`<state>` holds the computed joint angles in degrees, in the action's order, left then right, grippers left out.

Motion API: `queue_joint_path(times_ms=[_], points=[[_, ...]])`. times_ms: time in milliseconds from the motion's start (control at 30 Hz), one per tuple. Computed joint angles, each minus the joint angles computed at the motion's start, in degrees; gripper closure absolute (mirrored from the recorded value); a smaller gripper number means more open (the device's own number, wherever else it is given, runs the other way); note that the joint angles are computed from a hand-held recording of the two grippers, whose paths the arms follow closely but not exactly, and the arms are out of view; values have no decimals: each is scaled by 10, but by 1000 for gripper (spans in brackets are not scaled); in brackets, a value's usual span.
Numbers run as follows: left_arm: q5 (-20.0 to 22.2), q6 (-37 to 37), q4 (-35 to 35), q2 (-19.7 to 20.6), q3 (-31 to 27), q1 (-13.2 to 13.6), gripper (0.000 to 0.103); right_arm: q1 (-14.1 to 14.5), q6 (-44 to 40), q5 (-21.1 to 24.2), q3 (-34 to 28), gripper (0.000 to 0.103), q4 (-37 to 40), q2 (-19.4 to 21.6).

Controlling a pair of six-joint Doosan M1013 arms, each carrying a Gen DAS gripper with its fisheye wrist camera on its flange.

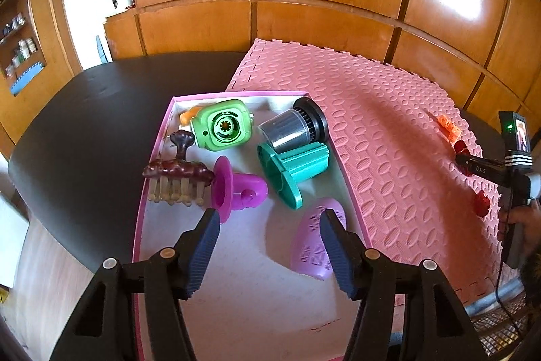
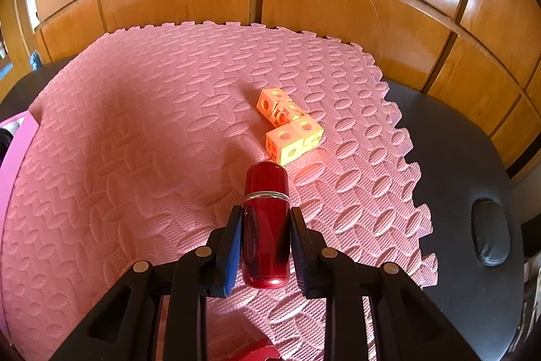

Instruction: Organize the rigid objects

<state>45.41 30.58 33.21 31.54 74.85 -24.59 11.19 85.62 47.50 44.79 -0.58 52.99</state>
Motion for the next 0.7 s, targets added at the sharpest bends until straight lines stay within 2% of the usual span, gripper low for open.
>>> queue_joint_path(times_ms=[367, 533, 700], points=[[0, -6, 3, -2, 4, -1, 41, -2, -82, 16, 5, 77, 88, -4], [1, -17, 13, -5, 7, -1, 41, 6, -107, 7, 15, 77, 83, -9], [-1, -26, 19, -9, 12, -1, 41, 7, -98, 6, 17, 78, 77, -10]])
